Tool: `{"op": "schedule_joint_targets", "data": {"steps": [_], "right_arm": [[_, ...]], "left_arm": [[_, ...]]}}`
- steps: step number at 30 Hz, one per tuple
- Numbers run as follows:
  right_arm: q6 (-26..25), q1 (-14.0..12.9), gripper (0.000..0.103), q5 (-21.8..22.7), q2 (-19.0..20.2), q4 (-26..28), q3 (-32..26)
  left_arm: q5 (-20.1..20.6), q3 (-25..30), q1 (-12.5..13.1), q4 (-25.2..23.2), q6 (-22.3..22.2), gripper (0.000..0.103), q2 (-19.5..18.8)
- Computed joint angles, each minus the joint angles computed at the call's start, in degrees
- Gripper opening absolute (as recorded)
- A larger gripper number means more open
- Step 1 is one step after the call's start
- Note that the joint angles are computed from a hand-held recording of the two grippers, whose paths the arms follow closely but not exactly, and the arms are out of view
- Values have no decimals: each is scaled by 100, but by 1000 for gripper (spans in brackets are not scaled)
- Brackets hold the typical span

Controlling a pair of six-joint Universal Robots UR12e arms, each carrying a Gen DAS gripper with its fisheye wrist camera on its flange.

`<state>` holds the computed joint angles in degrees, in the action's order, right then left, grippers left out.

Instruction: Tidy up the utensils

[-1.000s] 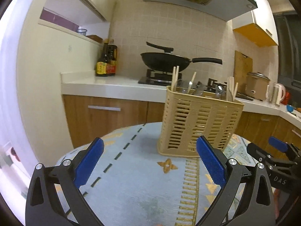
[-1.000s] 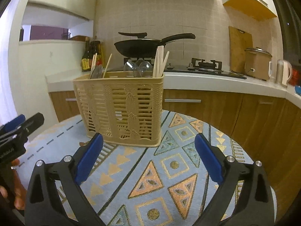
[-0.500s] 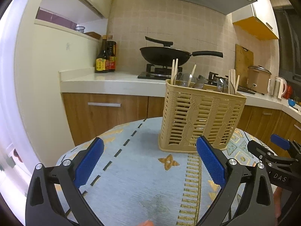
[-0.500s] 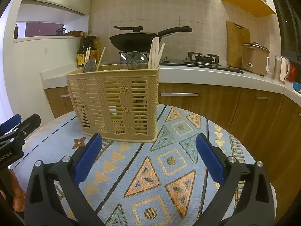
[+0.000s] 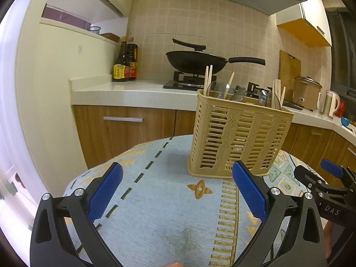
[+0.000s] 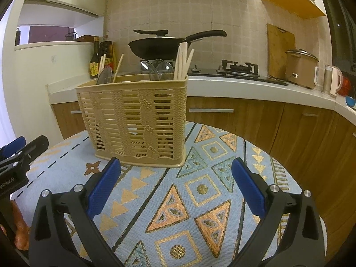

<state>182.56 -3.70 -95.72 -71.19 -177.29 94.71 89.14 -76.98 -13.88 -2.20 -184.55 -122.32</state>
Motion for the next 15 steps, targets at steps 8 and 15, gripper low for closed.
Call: {"op": "schedule_joint_targets", "data": {"steps": [8,15], "right_arm": [[-38,-8,95,31,0,41,-3],[-8,-22,95,67,1,87,-13]], "left_arm": [[31,-4,-1,-55,-41,95,11],[42,-4,-10,-19,6,95,6]]}}
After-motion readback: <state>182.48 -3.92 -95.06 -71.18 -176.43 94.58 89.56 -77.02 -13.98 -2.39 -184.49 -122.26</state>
